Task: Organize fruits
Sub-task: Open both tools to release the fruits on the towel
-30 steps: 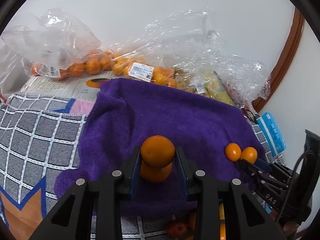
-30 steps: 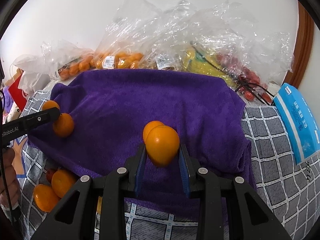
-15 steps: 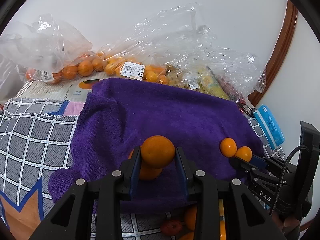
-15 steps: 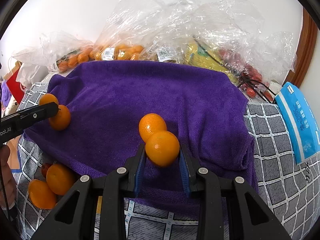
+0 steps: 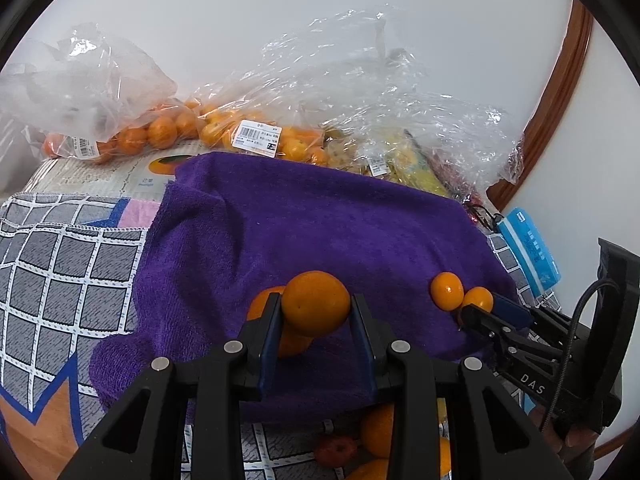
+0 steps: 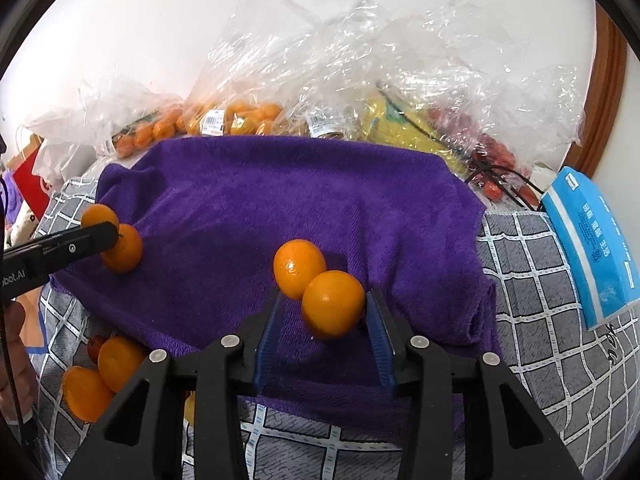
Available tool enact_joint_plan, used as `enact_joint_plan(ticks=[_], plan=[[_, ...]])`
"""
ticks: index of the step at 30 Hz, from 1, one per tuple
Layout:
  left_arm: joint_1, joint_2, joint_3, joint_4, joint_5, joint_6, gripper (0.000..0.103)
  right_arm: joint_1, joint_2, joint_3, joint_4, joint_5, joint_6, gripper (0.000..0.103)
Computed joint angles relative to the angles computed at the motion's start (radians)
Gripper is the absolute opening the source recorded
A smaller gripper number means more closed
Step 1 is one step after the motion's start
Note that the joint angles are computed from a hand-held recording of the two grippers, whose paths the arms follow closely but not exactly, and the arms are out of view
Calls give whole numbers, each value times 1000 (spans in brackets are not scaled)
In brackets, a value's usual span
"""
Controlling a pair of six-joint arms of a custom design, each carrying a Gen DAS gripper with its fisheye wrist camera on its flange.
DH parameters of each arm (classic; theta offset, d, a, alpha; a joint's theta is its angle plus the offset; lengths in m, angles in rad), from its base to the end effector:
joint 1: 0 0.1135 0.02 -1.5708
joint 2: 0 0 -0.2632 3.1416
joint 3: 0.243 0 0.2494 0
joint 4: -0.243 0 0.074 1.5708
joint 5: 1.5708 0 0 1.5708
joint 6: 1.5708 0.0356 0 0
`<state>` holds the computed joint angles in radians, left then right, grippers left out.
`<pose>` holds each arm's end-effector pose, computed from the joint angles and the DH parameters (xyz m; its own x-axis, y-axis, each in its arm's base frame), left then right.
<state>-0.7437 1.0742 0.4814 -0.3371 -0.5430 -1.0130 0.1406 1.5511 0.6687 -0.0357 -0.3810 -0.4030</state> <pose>0.1533 -0.1160 0.1757 -0.6111 -0.4248 -0.6679 -0.3140 0.9047 -0.2881 0.2753 0.0523 0.1428 -0.5849 -0.4505 -0.6745 -0.6338 0.7727 0.0336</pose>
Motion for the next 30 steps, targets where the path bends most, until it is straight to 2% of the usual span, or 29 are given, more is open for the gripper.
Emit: enact_joint_plan(ticks=[12, 23, 30], plan=[[15, -27, -6, -5, 25, -4, 39, 1, -25, -25, 17, -12, -9, 46], [-60, -58, 11, -34, -64, -26, 49, -19, -76, -63, 62, -56, 9, 46], [-89, -99, 20, -55, -83, -32, 53, -35, -131, -99, 117, -89, 45, 46]])
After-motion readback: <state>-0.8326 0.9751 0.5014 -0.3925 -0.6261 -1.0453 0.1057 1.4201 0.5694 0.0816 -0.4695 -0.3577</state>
